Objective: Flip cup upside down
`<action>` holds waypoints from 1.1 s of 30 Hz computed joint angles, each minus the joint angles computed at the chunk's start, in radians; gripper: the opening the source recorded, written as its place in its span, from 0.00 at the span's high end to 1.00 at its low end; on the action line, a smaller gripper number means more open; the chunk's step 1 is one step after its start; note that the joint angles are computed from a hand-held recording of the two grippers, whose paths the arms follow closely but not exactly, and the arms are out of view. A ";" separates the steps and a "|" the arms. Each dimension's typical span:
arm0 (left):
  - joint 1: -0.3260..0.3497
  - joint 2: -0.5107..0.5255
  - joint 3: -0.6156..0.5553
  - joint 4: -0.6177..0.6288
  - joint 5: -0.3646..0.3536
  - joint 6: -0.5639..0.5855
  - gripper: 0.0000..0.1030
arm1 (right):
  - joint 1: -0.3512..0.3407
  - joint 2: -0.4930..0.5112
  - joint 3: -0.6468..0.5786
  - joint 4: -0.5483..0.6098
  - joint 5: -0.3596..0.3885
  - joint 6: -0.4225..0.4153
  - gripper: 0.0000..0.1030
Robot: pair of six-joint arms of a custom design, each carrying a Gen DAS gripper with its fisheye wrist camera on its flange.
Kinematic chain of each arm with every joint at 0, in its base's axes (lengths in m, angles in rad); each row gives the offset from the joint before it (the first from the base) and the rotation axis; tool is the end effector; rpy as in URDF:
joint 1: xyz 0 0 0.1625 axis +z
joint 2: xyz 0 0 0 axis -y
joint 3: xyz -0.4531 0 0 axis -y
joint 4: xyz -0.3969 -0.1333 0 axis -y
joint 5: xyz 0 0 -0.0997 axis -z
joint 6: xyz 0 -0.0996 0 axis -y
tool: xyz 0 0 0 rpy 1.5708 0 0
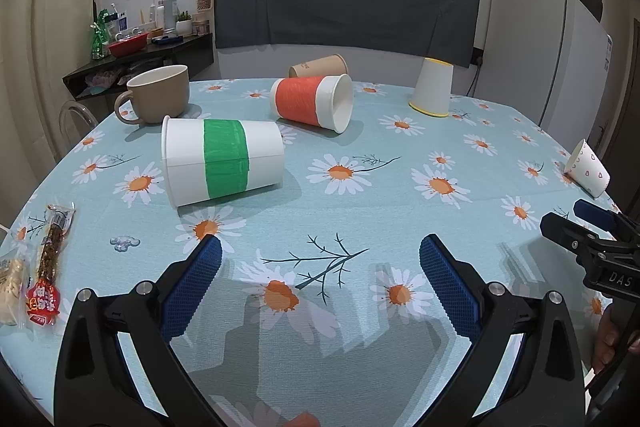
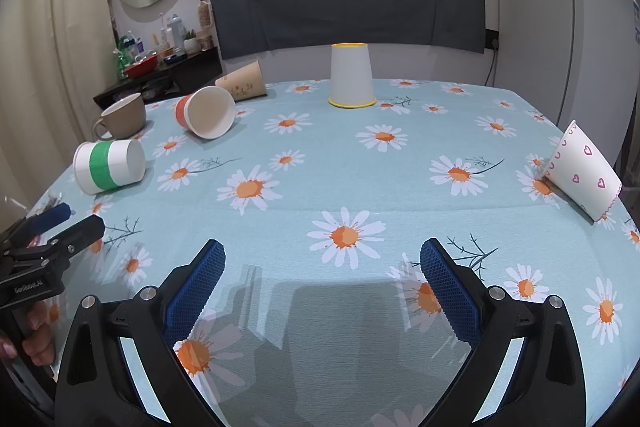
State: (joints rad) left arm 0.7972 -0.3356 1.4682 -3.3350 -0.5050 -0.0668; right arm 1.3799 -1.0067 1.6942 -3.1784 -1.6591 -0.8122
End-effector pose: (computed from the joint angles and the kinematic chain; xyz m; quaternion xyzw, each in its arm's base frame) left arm -0.3350 -0.6585 -0.0277 0.1353 0.8228 -0.4412 0.3318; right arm -0.0083 -0.6994 0.3128 0.2550 -0.8583 0.3699 0.2479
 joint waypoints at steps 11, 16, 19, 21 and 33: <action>0.006 -0.015 0.019 -0.008 -0.026 -0.026 0.06 | -0.001 0.001 -0.001 0.001 -0.001 0.001 0.09; 0.005 -0.013 0.017 -0.015 -0.021 -0.014 0.06 | -0.001 0.002 -0.002 0.003 -0.001 0.001 0.09; 0.004 -0.010 0.014 -0.017 -0.018 -0.008 0.06 | 0.000 0.002 -0.002 0.003 -0.002 0.002 0.09; 0.003 -0.008 0.012 -0.016 -0.015 -0.008 0.06 | -0.001 0.002 -0.002 0.002 -0.001 0.002 0.09; 0.003 -0.009 0.016 -0.024 -0.018 -0.010 0.06 | -0.004 0.005 -0.004 0.006 0.000 -0.001 0.09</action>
State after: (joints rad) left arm 0.8004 -0.3448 1.4842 -3.3587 -0.5230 -0.0771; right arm 1.3763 -1.0014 1.6905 -3.1728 -1.6594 -0.8135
